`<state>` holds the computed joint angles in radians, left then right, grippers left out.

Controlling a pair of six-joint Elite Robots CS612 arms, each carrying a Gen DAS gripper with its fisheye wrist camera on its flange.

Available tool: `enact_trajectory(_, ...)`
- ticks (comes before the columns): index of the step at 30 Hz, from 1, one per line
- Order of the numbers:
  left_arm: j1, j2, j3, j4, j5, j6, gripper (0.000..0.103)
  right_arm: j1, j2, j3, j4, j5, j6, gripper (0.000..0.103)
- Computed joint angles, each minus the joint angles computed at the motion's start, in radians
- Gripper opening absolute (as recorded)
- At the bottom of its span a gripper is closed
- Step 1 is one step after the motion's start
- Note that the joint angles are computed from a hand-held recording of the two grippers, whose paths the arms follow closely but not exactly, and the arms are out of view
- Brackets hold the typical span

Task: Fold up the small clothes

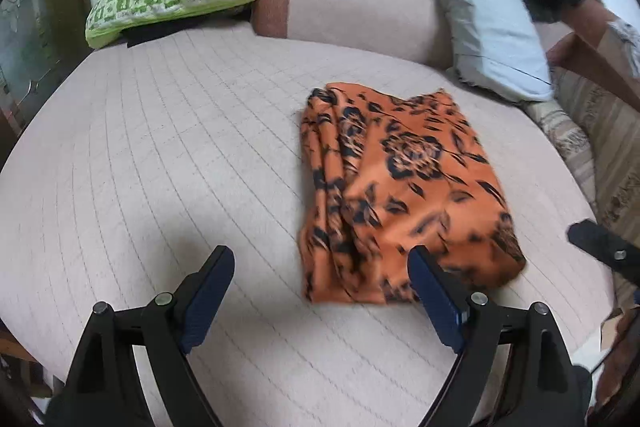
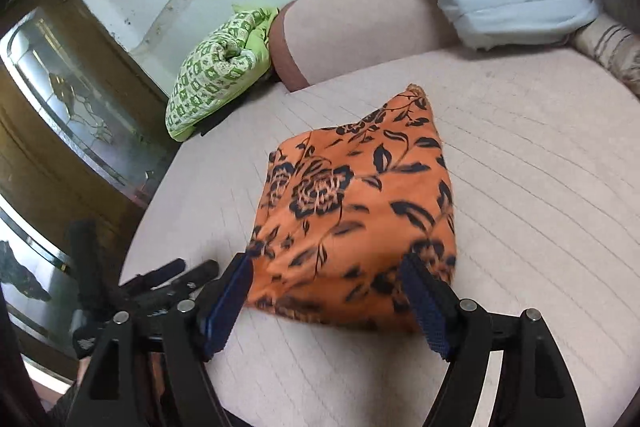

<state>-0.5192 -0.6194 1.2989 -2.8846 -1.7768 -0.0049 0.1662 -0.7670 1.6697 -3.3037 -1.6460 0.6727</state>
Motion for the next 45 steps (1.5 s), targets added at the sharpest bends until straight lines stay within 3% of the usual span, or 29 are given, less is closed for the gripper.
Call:
enact_trajectory(3,-0.010,-0.004,0.024,-0.041,0.029,0.030,0.089,0.017,-0.001,-0.002,0.047,-0.031,-0.022,0.079)
enact_trajectory(5,-0.016,0.000,0.013,-0.019,0.065,0.039,0.089,0.014,0.006,-0.021,0.086,-0.039,-0.033,0.079)
enact_trajectory(9,-0.021,0.030,-0.037,0.003,0.093,0.025,0.089,-0.019,0.035,-0.074,0.092,-0.020,-0.012,0.079)
enact_trajectory(13,-0.025,0.062,-0.103,0.037,0.101,0.035,0.089,-0.057,0.072,-0.137,0.162,-0.045,0.033,0.079)
enact_trajectory(15,-0.019,0.084,-0.155,0.052,0.060,0.045,0.089,-0.081,0.082,-0.139,0.145,0.006,0.089,0.079)
enact_trajectory(19,-0.016,0.162,-0.338,0.140,-0.004,0.053,0.089,-0.135,0.113,-0.135,-0.044,0.238,0.115,0.079)
enact_trajectory(21,-0.014,0.209,-0.434,0.202,-0.055,0.025,0.089,-0.152,0.131,-0.159,-0.059,0.284,0.124,0.079)
enact_trajectory(24,-0.022,0.295,-0.601,0.363,-0.043,0.001,0.088,-0.170,0.161,-0.197,-0.025,0.353,0.121,0.079)
enact_trajectory(26,-0.021,0.362,-0.724,0.526,0.004,-0.037,0.065,-0.174,0.181,-0.223,0.041,0.380,0.117,0.079)
enact_trajectory(28,-0.001,0.414,-0.808,0.581,-0.089,-0.121,0.065,-0.171,0.191,-0.226,0.022,0.370,0.088,0.079)
enact_trajectory(30,0.003,0.411,-0.796,0.546,-0.090,-0.117,0.064,-0.168,0.190,-0.222,0.013,0.371,0.056,0.079)
enact_trajectory(33,0.001,0.412,-0.803,0.556,-0.102,-0.079,0.054,-0.170,0.188,-0.220,0.020,0.381,0.040,0.079)
enact_trajectory(36,0.004,0.439,-0.864,0.619,-0.123,-0.099,0.054,-0.171,0.191,-0.219,0.009,0.385,0.057,0.079)
enact_trajectory(39,0.008,0.447,-0.875,0.620,-0.118,-0.104,0.055,-0.167,0.177,-0.212,0.035,0.363,0.058,0.079)
enact_trajectory(41,0.017,0.441,-0.859,0.609,-0.141,-0.123,0.055,-0.159,0.154,-0.186,-0.002,0.345,0.057,0.079)
enact_trajectory(43,0.018,0.411,-0.801,0.562,-0.135,-0.119,0.055,-0.157,0.139,-0.152,-0.098,0.369,0.081,0.079)
enact_trajectory(45,0.015,0.382,-0.753,0.540,-0.122,-0.111,0.055,-0.159,0.138,-0.141,-0.110,0.427,0.084,0.080)
